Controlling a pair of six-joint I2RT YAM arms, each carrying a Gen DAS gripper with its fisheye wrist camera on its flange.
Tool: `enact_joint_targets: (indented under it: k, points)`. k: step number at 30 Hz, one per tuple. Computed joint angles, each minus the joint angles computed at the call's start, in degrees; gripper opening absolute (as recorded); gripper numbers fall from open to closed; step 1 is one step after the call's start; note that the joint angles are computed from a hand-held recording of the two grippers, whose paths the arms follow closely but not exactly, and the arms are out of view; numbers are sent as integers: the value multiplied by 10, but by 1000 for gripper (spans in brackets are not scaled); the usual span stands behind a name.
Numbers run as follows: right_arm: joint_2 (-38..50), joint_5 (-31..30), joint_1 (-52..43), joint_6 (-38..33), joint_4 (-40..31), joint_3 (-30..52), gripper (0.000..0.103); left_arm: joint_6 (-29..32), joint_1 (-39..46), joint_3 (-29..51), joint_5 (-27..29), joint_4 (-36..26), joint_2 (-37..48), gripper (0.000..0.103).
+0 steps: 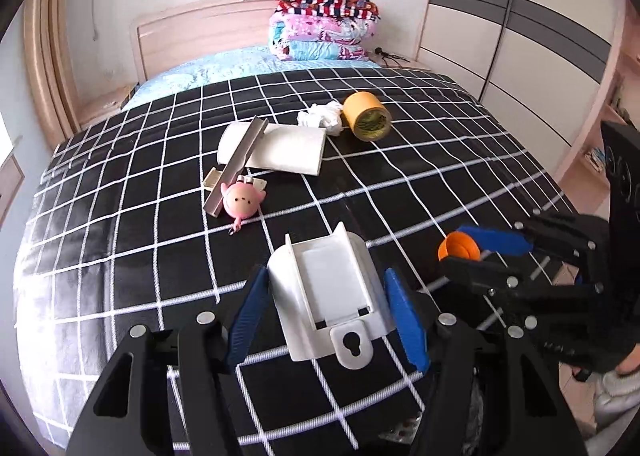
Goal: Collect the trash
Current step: 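Grasp the white plastic holder with the left gripper while the right gripper grasps the orange cap, then carry the holder and orange cap over the trash bag with both grippers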
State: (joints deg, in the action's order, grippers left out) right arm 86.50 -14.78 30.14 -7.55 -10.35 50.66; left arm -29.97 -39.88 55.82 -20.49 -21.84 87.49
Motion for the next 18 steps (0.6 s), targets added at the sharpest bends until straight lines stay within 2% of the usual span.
enact_joint_targets:
  k: [11, 18]
  points:
    - [-114, 19, 25, -14, -55, -67, 30, -39, -83, -62, -22, -37, -100, 58]
    - [-171, 11, 37, -12, -75, -119, 30, -78, -148, -76, -37, -53, -108, 58]
